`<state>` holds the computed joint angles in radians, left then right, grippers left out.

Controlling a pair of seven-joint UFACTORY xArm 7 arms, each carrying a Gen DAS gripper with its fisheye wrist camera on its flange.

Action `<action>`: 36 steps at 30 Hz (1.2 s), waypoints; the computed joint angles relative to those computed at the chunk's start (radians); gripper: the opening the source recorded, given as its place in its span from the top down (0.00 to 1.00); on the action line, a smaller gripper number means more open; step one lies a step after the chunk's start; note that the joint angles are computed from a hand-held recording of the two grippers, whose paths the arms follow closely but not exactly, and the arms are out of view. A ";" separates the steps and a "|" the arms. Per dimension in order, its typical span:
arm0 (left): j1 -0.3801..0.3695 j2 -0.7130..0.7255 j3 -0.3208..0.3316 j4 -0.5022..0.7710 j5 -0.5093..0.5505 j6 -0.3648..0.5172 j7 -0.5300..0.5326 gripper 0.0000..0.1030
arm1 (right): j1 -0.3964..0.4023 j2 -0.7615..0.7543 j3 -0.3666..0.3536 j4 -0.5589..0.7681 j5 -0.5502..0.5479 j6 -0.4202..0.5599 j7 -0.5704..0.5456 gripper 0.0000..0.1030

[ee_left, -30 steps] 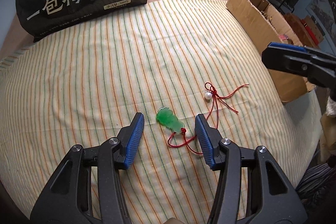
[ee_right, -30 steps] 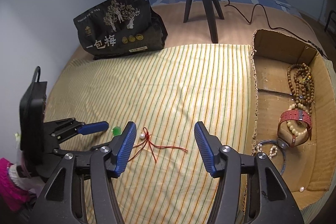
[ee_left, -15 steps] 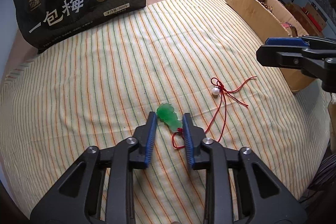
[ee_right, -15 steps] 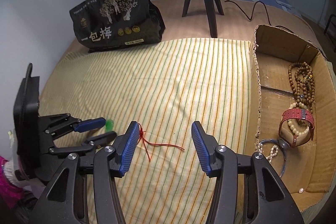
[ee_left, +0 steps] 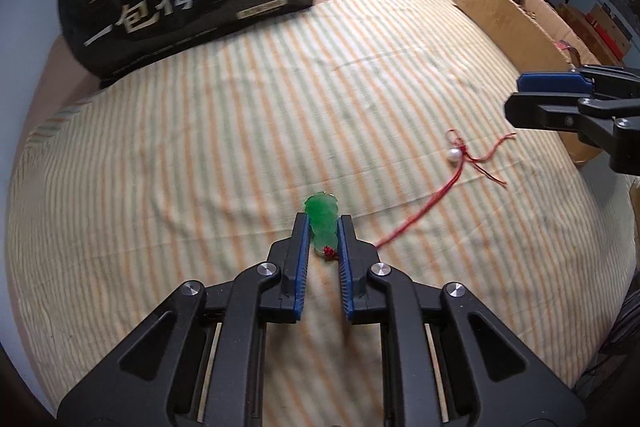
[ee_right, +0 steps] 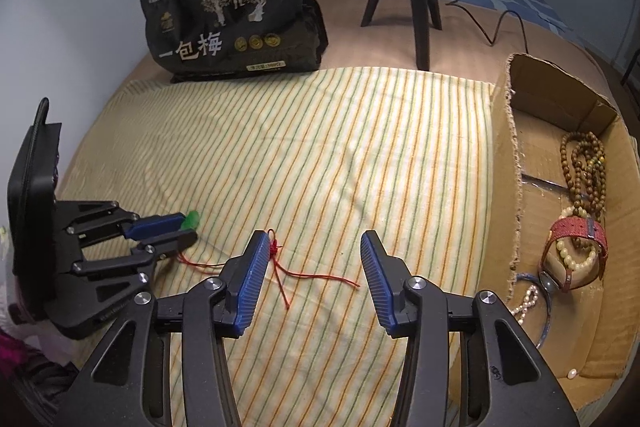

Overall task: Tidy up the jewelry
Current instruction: 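Close the left tool on the green pendant while the right tool pinches the cord's pearl bead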

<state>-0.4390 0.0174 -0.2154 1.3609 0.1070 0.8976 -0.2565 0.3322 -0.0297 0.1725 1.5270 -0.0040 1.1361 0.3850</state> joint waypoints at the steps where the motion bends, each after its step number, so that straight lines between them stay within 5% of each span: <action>1: 0.003 -0.006 0.003 -0.007 0.001 0.000 -0.001 0.87 | 0.001 0.001 0.001 0.000 0.000 -0.001 -0.001 0.56; 21: 0.081 -0.120 0.025 -0.123 0.023 -0.002 -0.004 0.88 | 0.027 0.041 0.015 -0.001 0.040 -0.039 -0.077 0.66; 26: 0.088 -0.118 0.021 -0.124 0.020 -0.008 0.002 0.88 | 0.059 0.087 0.027 0.038 -0.008 -0.002 -0.113 0.78; 36: 0.092 -0.123 0.020 -0.130 0.004 -0.016 0.005 0.88 | 0.102 0.132 0.027 0.061 -0.086 0.026 -0.122 0.86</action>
<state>-0.3470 -0.1058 -0.1951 1.2313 0.1106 0.8821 -0.2510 0.4342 0.1021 0.1999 1.5884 -0.0901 1.1618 0.2628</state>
